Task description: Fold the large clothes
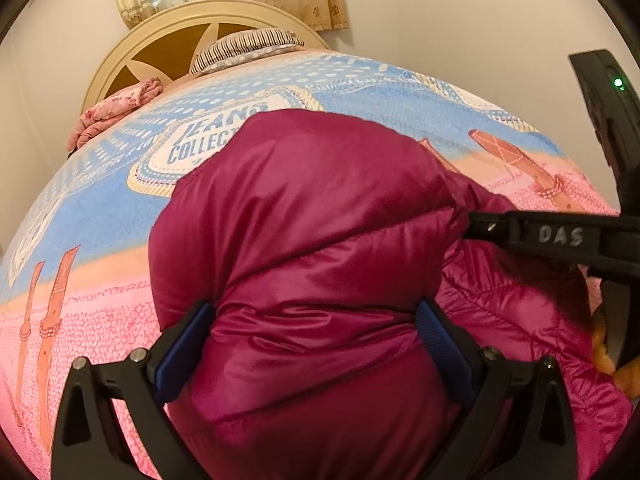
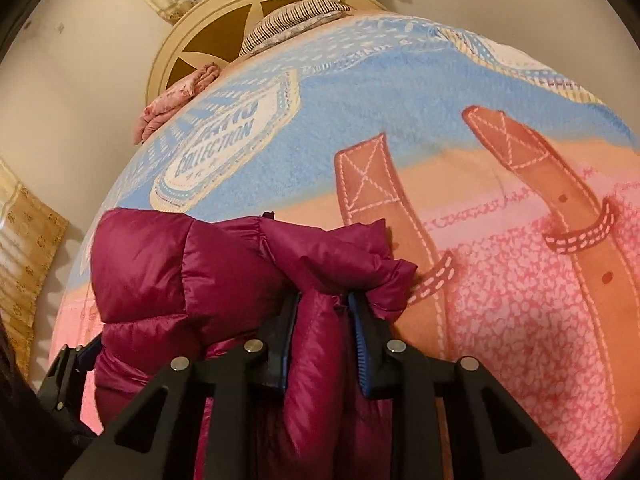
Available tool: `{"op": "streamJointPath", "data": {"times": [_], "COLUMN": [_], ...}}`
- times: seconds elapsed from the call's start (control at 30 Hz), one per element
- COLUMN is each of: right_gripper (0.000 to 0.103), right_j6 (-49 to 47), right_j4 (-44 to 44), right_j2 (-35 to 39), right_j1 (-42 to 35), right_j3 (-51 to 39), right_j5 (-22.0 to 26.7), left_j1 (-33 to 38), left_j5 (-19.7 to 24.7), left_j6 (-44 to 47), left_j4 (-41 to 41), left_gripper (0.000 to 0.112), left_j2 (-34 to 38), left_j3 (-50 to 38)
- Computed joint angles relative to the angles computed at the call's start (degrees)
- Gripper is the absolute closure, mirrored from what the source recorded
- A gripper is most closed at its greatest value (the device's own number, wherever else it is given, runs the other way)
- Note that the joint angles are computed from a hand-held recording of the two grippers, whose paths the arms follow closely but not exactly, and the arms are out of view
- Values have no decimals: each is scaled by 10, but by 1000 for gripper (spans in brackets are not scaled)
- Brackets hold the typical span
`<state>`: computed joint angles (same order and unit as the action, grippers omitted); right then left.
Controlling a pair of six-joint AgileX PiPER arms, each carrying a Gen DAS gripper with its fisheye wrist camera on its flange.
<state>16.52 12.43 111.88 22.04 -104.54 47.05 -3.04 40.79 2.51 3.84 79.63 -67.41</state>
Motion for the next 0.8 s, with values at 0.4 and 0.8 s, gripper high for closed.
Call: {"op": "streamJointPath", "data": {"times": [0.4, 0.8], "right_gripper": [13, 16], "right_j6": [-185, -302], "right_j4": [153, 240], "right_j2": [-162, -139], "right_j1": [-34, -11], "right_j3": [190, 253], "right_j5": [-51, -103], "left_j1": [267, 314], "left_j5": [102, 140], "left_j6": [289, 403], "left_j4": [-371, -523], "left_gripper": [10, 9], "left_j2": [-31, 18], "left_j3": [3, 61]}}
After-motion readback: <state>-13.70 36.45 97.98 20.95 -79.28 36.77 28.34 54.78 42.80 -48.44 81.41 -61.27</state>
